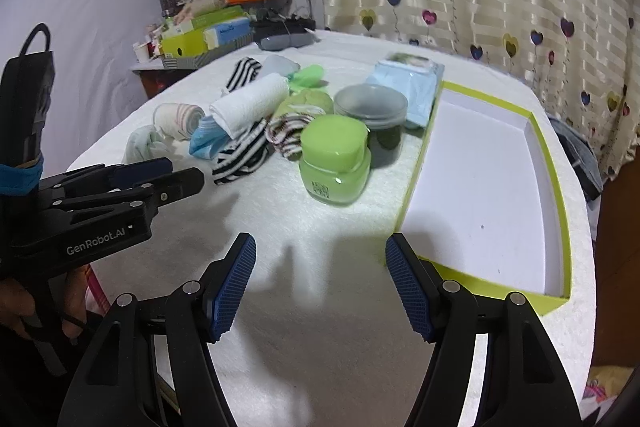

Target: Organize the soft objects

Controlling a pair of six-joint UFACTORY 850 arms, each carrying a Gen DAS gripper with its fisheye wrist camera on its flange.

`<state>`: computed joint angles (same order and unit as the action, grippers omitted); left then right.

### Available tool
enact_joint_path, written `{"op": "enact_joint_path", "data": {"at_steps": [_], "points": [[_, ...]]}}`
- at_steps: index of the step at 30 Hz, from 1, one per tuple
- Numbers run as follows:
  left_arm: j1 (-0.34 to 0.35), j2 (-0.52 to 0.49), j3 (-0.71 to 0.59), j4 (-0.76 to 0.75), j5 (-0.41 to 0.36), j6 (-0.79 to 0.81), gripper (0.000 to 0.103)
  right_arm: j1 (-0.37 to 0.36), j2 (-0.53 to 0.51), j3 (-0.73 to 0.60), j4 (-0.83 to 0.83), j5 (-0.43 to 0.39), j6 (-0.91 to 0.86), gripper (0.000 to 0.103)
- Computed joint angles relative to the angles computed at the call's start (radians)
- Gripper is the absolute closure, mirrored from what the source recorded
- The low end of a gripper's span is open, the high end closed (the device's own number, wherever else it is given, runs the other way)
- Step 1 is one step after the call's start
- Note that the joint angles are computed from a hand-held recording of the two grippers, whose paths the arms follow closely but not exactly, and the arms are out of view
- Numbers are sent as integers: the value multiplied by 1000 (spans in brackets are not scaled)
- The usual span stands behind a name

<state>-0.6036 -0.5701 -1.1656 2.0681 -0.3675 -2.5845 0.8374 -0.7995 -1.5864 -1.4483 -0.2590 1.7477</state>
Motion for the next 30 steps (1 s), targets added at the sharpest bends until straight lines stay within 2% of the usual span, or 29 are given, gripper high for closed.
{"op": "enact_joint_path", "data": {"at_steps": [15, 21, 27, 30], "points": [[1, 12, 14, 32, -6, -27, 56, 3, -11, -14, 25, 7, -42, 35], [4, 15, 16, 53, 2, -41, 56, 5, -12, -12, -25, 14, -3, 35], [18, 18, 28, 130, 17, -107, 56, 4, -16, -22, -9, 41, -30, 35], [18, 19, 32, 122, 8, -98, 56, 4, -20, -31, -17, 57, -36, 35]]}}
